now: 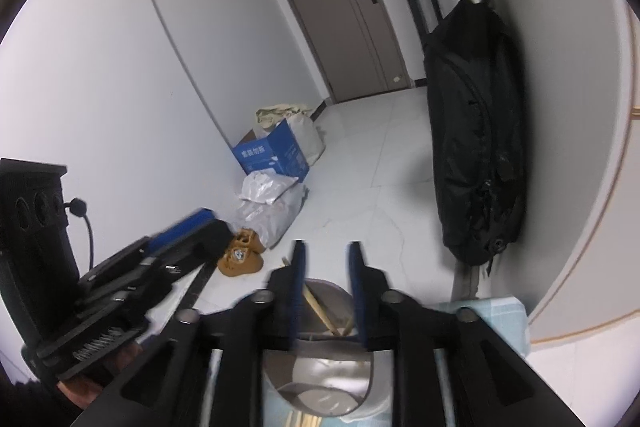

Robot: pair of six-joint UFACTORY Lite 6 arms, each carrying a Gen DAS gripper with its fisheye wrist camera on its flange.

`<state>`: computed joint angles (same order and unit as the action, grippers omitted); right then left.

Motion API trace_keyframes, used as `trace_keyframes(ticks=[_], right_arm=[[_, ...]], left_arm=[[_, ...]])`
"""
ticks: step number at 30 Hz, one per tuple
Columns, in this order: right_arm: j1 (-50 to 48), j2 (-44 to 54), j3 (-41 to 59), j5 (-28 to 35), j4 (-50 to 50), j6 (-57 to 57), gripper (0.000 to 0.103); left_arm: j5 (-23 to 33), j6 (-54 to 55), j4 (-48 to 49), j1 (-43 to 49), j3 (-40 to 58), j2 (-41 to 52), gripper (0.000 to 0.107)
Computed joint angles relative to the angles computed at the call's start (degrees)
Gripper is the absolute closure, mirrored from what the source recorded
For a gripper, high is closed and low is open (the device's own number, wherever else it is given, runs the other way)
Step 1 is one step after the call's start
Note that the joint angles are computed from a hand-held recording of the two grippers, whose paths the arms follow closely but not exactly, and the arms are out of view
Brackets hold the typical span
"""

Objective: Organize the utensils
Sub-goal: 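Carry both chopsticks over the white holder and open both tools to drop them in, then withdraw both open tools from the holder back toward the chopstick pile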

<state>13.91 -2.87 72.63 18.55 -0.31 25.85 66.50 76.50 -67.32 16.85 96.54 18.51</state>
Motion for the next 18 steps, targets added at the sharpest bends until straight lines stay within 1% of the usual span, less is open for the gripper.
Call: trace_keyframes(ticks=[1,2,3,5,6,7,8,10,11,12,13,15,17,18], right_arm=[[0.0,-1.7,-1.2,-0.1,-0.8,1.2,0.067],[0.3,-3.6,-2.5,0.0,-3.0,3.7,0.062],[0.7,-5.2,-3.4,0.2,-5.4,6.3,0.058],[1.7,-8.4,-5.1,1.1,-10.5,11.6,0.055],[2.4,-10.1,-6.1,1.8,-12.8,14.1,0.051],[3.2,-11.9,-7.1,2.6,-15.6,17.2,0.050],[4.1,-13.7,-8.0,3.4,-17.4,19.5,0.050],[5.7,-16.1,-9.1,4.7,-20.1,22.6,0.045],[7.1,-17.7,-9.7,5.6,-23.0,25.8,0.039],[8.9,-19.3,-10.4,6.6,-26.8,29.7,0.035],[10.7,-20.5,-10.7,7.8,-30.1,32.8,0.034],[14.4,-22.6,-11.4,10.4,-35.3,38.0,0.028],[18.8,-24.5,-12.1,14.0,-41.4,44.5,0.028],[20.1,-25.1,-12.4,15.0,-42.7,46.1,0.028]], left_arm=[[0.1,-0.7,0.1,0.5,0.3,-0.3,0.058],[0.2,-1.8,0.4,1.3,0.7,-0.8,0.055],[0.2,-2.4,0.4,2.0,0.5,-1.5,0.054],[0.0,-3.4,0.5,3.0,0.2,-2.5,0.052],[-0.3,-4.6,1.2,3.5,-0.1,-3.4,0.049],[-0.8,-6.1,2.3,3.9,-0.5,-4.4,0.043],[-0.6,-6.9,2.8,4.4,-0.8,-5.1,0.041],[-1.9,-9.4,5.4,4.6,-2.0,-7.3,0.041],[-1.6,-10.9,6.5,4.9,-1.8,-7.7,0.041],[-1.6,-12.2,7.7,5.0,-1.6,-8.1,0.041],[-1.8,-14.0,9.2,5.3,-2.0,-9.2,0.041],[0.5,-15.8,9.6,6.7,-1.8,-9.8,0.041],[3.1,-16.5,9.5,8.2,-1.7,-10.5,0.040],[3.4,-16.7,9.6,8.7,-2.4,-11.7,0.040]])
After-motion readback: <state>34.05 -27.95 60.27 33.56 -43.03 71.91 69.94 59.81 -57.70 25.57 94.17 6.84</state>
